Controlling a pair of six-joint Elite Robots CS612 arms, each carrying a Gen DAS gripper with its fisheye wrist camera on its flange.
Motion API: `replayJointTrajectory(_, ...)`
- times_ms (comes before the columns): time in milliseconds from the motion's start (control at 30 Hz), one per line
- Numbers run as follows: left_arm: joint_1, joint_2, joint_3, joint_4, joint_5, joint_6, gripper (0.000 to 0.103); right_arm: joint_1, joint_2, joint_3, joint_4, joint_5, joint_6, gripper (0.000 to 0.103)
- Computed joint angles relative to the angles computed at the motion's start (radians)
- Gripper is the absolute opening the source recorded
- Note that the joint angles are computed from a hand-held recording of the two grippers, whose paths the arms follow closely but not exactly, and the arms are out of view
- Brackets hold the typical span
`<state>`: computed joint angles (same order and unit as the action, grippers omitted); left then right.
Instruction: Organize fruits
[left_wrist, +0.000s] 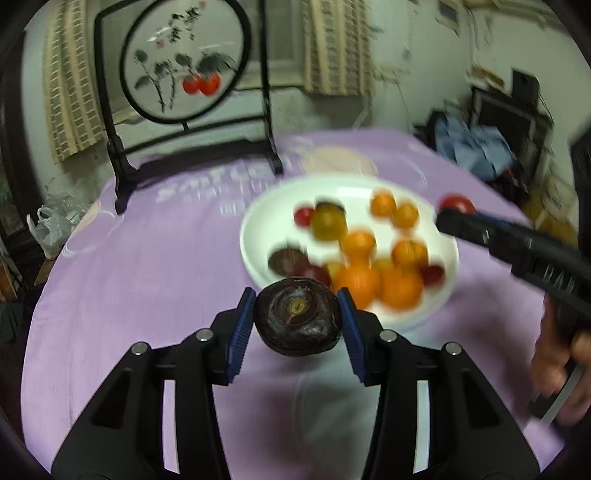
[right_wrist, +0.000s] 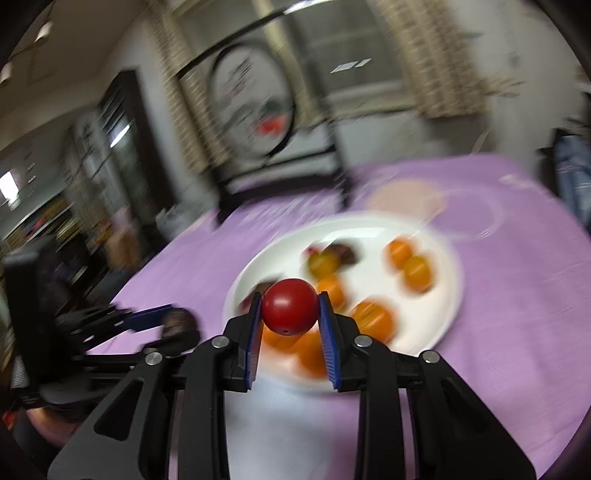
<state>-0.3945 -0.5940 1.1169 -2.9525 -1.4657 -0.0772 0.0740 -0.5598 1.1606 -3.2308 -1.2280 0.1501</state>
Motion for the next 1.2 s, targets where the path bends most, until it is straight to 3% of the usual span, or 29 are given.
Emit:
replayJointTrajectory(67,0.001,0.03,-0.063,0.021,-0.007,-0.031,0.046,-0.001,0.021,-0.036,0.026,-0.04,0.011,0.03)
replayJointTrajectory(300,-0.01,0.14,-0.271,0.142,0.039,-0.074,0.046,-0.003,0.056,-0.106,0.142,-0.057,-0.001,0.029)
replayJointTrajectory(467,-0.011,0.165,-0.317,0.181,0.061,-0.076,0.047,-0.002,0.068,-0.126,0.171,-0.056,-0.027,0.029)
replayJointTrajectory(500,-0.011,0.166,-0.316,0.175,0.069,-0.081,0.052,-0.002,0.069,-0.129,0.176,-0.056,-0.033,0.03)
replayJointTrajectory(533,-0.012,0.164,-0.309,0.165,0.083,-0.082,0.06,-0.001,0.07,-0.132,0.182,-0.056,-0.039,0.03)
replayJointTrajectory(567,-0.014,0.161,-0.301,0.151,0.103,-0.081,0.076,-0.001,0.07,-0.132,0.184,-0.054,-0.04,0.035)
replayJointTrajectory(600,-0.018,0.155,-0.287,0.126,0.133,-0.082,0.084,-0.001,0.069,-0.131,0.185,-0.055,-0.041,0.042)
replayJointTrajectory(667,-0.021,0.139,-0.256,0.082,0.154,-0.074,0.089,0.001,0.063,-0.121,0.169,-0.067,-0.052,0.058)
replayJointTrajectory(800,-0.024,0.105,-0.191,0.028,0.163,-0.058,0.1,0.003,0.036,-0.082,0.155,-0.071,-0.119,0.06)
replayJointTrajectory(867,-0.024,0.086,-0.157,0.016,0.163,-0.052,0.101,0.003,0.02,-0.061,0.167,-0.075,-0.145,0.065)
replayJointTrajectory(933,-0.024,0.059,-0.107,0.01,0.159,-0.039,0.101,0.004,-0.004,-0.026,0.173,-0.082,-0.172,0.095)
replayJointTrajectory(967,-0.025,0.04,-0.07,-0.002,0.161,-0.03,0.101,0.004,-0.012,-0.007,0.153,-0.084,-0.176,0.102)
replayJointTrajectory(1067,-0.029,-0.006,0.035,-0.053,0.195,-0.015,0.101,0.008,-0.049,0.058,0.144,-0.083,-0.237,0.102)
replayJointTrajectory(1200,-0.022,-0.056,0.139,-0.055,0.182,-0.043,0.101,0.018,-0.09,0.133,0.169,-0.096,-0.319,0.102)
